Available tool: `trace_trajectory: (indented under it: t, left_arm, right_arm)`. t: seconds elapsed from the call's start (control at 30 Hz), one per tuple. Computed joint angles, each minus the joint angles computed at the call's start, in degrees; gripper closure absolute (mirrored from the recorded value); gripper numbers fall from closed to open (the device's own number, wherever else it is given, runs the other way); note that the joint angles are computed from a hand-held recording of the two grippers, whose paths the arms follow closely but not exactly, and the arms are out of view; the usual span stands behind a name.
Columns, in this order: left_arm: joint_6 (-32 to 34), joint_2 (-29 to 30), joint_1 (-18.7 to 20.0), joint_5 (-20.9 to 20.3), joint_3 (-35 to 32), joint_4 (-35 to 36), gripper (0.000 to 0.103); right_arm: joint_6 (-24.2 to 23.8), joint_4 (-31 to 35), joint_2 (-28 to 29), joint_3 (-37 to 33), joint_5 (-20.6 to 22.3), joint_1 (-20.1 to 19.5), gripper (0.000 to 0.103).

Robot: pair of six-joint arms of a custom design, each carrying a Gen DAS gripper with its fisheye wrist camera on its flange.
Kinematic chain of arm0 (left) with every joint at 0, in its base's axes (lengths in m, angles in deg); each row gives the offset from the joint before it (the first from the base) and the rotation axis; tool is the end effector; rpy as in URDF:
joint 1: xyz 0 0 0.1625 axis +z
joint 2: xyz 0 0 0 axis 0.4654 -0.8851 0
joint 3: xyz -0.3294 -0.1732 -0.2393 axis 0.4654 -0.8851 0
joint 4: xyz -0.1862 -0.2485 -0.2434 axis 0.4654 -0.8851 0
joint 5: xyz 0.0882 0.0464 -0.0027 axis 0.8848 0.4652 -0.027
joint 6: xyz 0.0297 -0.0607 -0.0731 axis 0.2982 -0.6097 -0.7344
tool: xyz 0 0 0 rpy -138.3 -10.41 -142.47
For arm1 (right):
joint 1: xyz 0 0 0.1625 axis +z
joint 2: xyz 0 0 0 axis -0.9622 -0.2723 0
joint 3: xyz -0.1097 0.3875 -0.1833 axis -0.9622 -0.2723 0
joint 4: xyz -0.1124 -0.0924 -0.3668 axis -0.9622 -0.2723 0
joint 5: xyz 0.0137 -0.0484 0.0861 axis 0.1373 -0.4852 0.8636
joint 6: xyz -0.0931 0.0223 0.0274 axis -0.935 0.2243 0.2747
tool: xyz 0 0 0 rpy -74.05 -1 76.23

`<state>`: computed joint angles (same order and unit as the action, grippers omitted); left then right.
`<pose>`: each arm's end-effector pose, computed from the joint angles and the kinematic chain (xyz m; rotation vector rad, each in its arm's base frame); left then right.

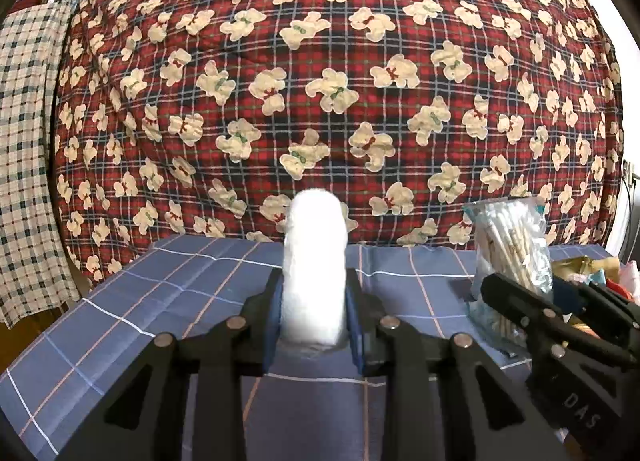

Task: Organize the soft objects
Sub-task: 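Lift the cotton swab bag with the right tool while the left tool lifts the white roll, then carry the swab bag and white roll over the gold tin tray with both tools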

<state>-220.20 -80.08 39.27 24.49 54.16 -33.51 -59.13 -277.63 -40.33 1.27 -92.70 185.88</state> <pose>-0.1193 -0.7020 0.2585 0.9903 2.1811 -1.3488 0.3332 -0.6345 0.0408 0.4767 -1.9825 1.4926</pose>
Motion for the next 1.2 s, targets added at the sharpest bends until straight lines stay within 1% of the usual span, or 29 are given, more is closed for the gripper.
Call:
trace_trajectory:
  t: [0.2,0.5,0.63,0.7,0.8,0.97,1.2]
  left_arm:
    - [-3.62,1.5,0.5,0.24,-3.27,3.94,0.076]
    - [-3.93,1.37,0.27,-0.2,-2.78,3.29,0.076]
    - [-4.27,0.82,-0.21,-0.23,-2.08,3.17,0.076]
    - [-4.85,0.57,-0.51,-0.3,-1.93,3.57,0.076]
    - [-5.94,0.01,-1.18,-0.1,-2.04,4.65,0.076]
    - [-6.93,-0.53,-2.64,0.64,-2.86,6.51,0.076]
    - [-10.61,1.71,-4.72,-0.15,-6.37,13.81,0.076]
  right_arm:
    - [0.73,-0.19,-0.35,0.28,-0.02,-0.09,0.064]
    - [-0.94,-2.53,-0.23,0.21,0.74,0.18,0.064]
    - [-1.17,-2.46,-0.24,0.0,0.73,0.31,0.064]
    - [-1.44,-2.56,-0.22,-0.52,0.06,0.59,0.064]
    - [-0.21,-2.0,-1.52,0.32,0.26,0.96,0.064]
    - [0.18,-1.9,-3.97,2.06,-0.43,1.85,0.064]
    - [0.23,0.13,-8.07,5.55,-2.31,3.17,0.064]
